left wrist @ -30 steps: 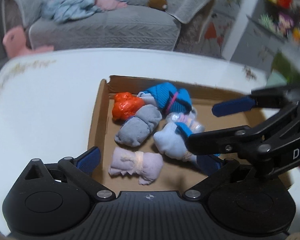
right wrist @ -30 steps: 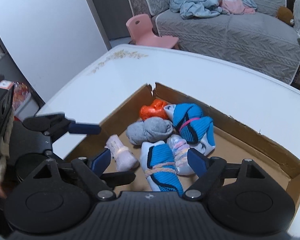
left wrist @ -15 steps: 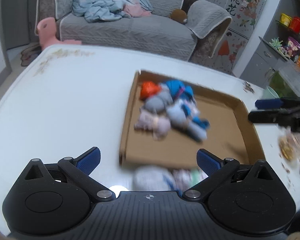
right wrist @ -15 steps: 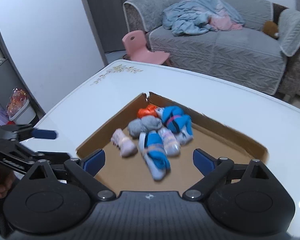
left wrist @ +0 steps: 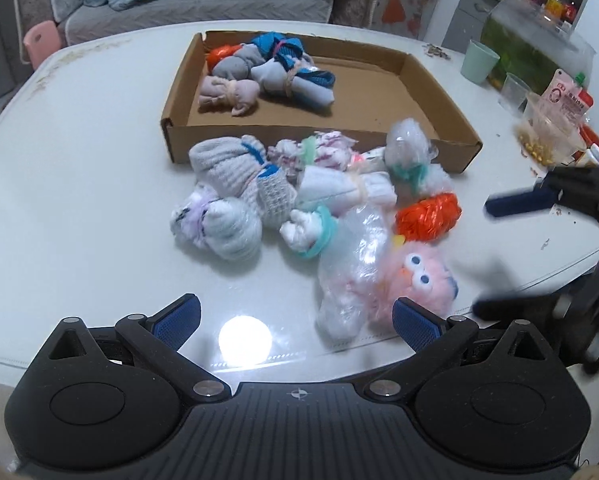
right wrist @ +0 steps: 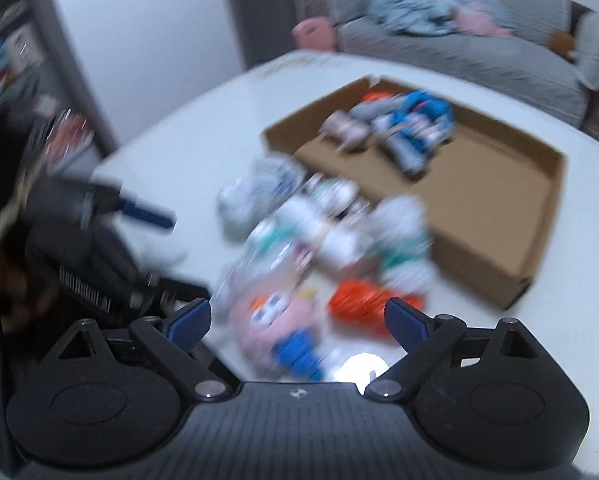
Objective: Organize objects
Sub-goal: 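Withdraw both grippers from the tray back toward the pile, then grasp the pink fuzzy puppet with the right gripper while the left grasps the clear plastic bundle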
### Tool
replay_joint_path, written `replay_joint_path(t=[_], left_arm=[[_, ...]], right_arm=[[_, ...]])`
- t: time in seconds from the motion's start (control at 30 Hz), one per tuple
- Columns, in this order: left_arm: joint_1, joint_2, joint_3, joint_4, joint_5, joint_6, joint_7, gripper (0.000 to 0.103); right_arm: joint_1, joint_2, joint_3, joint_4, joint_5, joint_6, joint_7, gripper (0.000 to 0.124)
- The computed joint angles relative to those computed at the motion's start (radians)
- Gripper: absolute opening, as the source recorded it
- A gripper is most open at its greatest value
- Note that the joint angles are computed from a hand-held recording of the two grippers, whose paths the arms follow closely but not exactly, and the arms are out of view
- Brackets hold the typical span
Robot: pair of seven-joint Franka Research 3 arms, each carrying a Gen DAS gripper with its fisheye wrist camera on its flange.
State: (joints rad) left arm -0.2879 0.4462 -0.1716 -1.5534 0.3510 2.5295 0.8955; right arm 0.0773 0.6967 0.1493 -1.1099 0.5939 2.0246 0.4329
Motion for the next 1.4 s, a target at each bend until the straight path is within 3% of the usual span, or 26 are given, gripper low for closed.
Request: replay_joint_path(t=[0.43,0.53,0.6,0.63,0.97,1.13,1.2,1.33,1.4], left_arm=[[0.006,-0.054,0.001,-0.079,0.026,0.017,-0.03,0.103],[0.006,-0.041,-0.003,-0.07,0.023,0.027,-0.026,0.103],[0.003,-0.026,-0.004,-0.058,0.025,0.038,-0.015,0.103],[0.0,-0.016,-0.004,-0.05,0.027,0.041,-0.009,0.103],[-0.052,0.127,0.013,0.114,0.064,0.054,0.077,0.101],[-0.049,0.177,0.0,0.168,0.034,0.059,0.137,0.09],[-0.037,0.185,-0.016,0.172,-0.001,0.065,0.163,0.075],[-0.05,0.187,-0.003,0.175,-0.001,0.063,0.178,0.074],[-0.047,0.188,-0.004,0.175,-0.011,0.07,0.184,0.066]], right_arm=[[0.038,0.002,0.0,-0.066,-0.044,0.063,-0.067,0.071],[0.053,0.015,-0.008,-0.059,-0.066,0.082,-0.068,0.059],[0.054,0.014,-0.015,-0.063,-0.081,0.089,-0.058,0.042],[0.05,0.01,-0.015,-0.069,-0.08,0.093,-0.058,0.039],[0.029,0.033,-0.035,-0.024,-0.098,0.082,0.047,0.037],[0.024,0.042,-0.037,-0.009,-0.115,0.088,0.082,0.037],[0.022,0.043,-0.037,-0.003,-0.121,0.083,0.094,0.037],[0.016,0.046,-0.032,0.011,-0.125,0.06,0.1,0.037],[0.018,0.052,-0.035,0.024,-0.13,0.052,0.112,0.037]])
